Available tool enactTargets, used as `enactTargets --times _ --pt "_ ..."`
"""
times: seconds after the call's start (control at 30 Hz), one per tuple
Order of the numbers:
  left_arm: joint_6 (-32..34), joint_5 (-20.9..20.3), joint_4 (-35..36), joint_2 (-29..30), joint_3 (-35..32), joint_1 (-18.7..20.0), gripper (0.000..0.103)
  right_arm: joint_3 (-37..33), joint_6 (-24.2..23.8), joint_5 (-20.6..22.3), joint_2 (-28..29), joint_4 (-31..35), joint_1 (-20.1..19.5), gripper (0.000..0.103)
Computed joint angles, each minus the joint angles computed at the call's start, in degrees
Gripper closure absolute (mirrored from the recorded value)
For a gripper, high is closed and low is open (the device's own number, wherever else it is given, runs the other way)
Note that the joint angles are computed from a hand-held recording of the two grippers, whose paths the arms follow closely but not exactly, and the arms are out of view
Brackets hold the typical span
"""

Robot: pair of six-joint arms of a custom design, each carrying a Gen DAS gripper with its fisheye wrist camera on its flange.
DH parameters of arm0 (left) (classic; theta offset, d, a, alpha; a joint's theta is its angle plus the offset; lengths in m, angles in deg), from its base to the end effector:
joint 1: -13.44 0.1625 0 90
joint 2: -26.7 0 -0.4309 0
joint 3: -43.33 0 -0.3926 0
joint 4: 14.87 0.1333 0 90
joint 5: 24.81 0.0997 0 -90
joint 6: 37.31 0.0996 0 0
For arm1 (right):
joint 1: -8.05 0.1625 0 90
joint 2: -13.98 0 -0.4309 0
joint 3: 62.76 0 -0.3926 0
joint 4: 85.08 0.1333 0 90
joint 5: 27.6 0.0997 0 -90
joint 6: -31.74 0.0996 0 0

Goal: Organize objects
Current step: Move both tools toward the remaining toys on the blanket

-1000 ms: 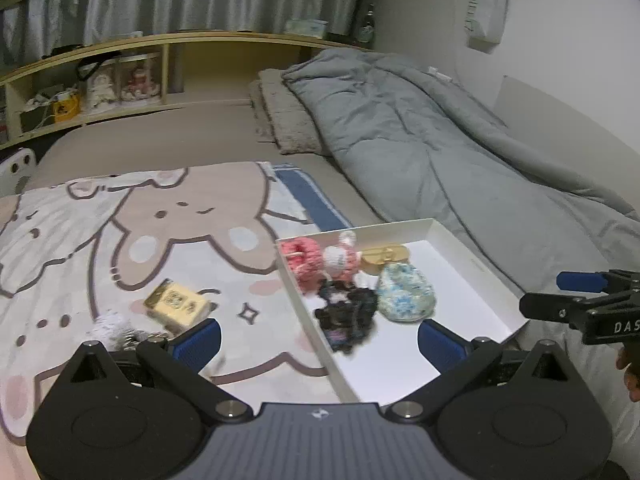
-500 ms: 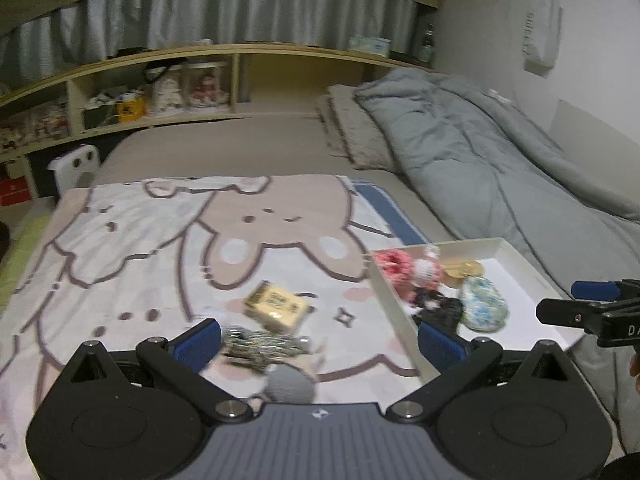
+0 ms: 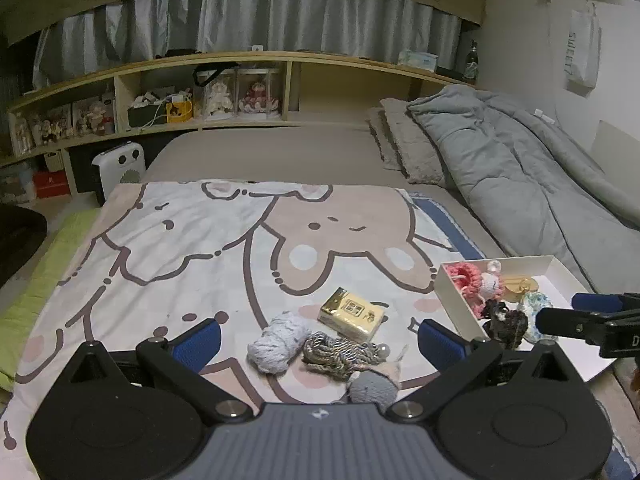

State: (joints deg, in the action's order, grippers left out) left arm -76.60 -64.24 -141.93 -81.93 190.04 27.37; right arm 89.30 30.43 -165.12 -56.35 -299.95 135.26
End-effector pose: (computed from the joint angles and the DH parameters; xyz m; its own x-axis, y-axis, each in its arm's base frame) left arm -0.2114 -0.2690 0.2637 -0.7225 0.3272 -0.6090 0.6627 0.5788 -0.4753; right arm 0.2413 -0.2189 0.1988 -0.8325 -0.0200 0.5536 -0.4604 0.5808 -0.6713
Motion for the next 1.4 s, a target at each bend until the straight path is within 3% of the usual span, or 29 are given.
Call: enactTargets --times 0.13,0.33,0.6,0.7,0.77,1.03,1.4 --pt "4.2 0.2 -4.7 -0.5 1.7 2.2 0.0 -1.1 -0.2 0.5 5.6 -5.9 -1.0 0.0" --pt "9.0 -1.7 -14.2 1.8 2.2 9.1 0.002 -3.0 -1.0 3.2 13.9 -13.4 -3.2 0.0" --pt "18.5 -7.4 -28.1 8.8 1.5 17.8 0.028 -5.1 -3.1 6.5 22.6 -20.5 -7.3 0.0" --pt "22.3 -8.9 -30.1 11.8 0.8 20.4 0.035 -4.9 -3.5 9.6 24.9 -23.7 -9.5 0.006" --pt "25.1 -9.3 -31.9 14.1 0.2 22.2 0.037 -4.7 -3.8 11.2 26.0 -24.6 -10.8 0.012" --pt "34.6 -14.0 -37.1 20.3 -1.3 27.9 0.039 -4.8 -6.3 16.6 29.3 -25.5 -14.7 0.016" --pt "38.5 -14.7 -41.1 27.2 -2.7 31.5 0.039 -5.4 -9.7 21.5 30.4 -22.3 -17.7 0.031"
